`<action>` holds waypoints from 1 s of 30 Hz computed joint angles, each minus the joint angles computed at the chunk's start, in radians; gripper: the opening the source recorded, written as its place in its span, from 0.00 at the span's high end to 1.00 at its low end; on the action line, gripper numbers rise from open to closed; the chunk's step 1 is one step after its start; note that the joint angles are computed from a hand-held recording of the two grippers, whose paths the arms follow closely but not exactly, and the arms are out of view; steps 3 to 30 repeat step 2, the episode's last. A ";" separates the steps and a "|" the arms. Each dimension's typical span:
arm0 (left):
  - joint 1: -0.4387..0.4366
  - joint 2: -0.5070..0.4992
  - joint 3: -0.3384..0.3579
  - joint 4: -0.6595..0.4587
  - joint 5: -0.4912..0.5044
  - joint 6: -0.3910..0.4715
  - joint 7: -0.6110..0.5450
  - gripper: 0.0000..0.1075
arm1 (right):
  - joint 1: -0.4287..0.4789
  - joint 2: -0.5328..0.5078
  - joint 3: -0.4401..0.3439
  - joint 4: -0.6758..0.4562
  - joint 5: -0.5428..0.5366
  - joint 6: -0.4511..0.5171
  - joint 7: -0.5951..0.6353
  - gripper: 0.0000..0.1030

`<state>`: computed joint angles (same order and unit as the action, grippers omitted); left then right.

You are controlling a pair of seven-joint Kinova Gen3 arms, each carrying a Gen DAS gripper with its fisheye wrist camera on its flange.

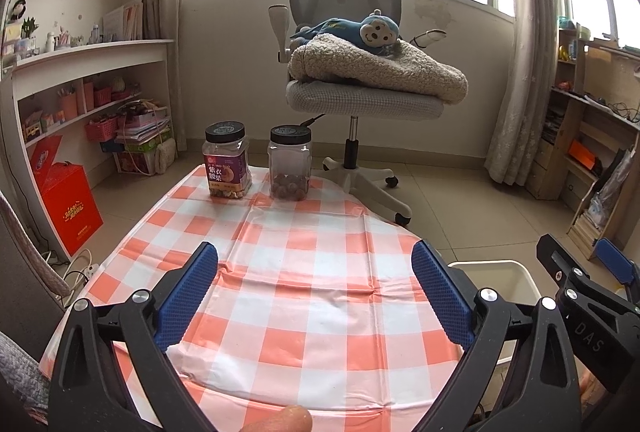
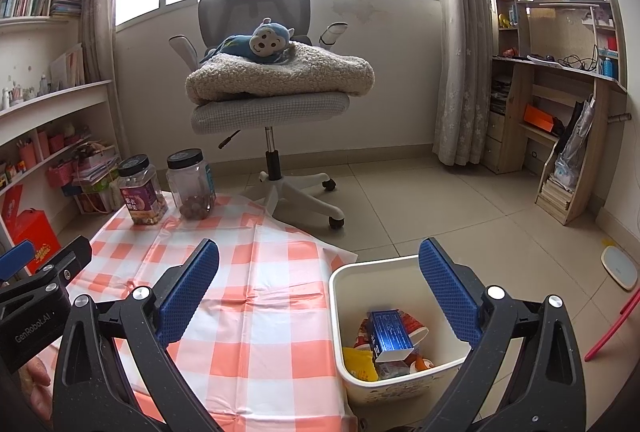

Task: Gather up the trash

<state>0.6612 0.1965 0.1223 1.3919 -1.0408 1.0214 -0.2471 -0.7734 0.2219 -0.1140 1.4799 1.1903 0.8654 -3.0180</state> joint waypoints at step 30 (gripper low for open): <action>-0.001 -0.001 -0.001 0.000 0.001 0.002 0.002 0.11 | 0.000 0.000 0.000 0.000 -0.001 -0.001 0.001 0.07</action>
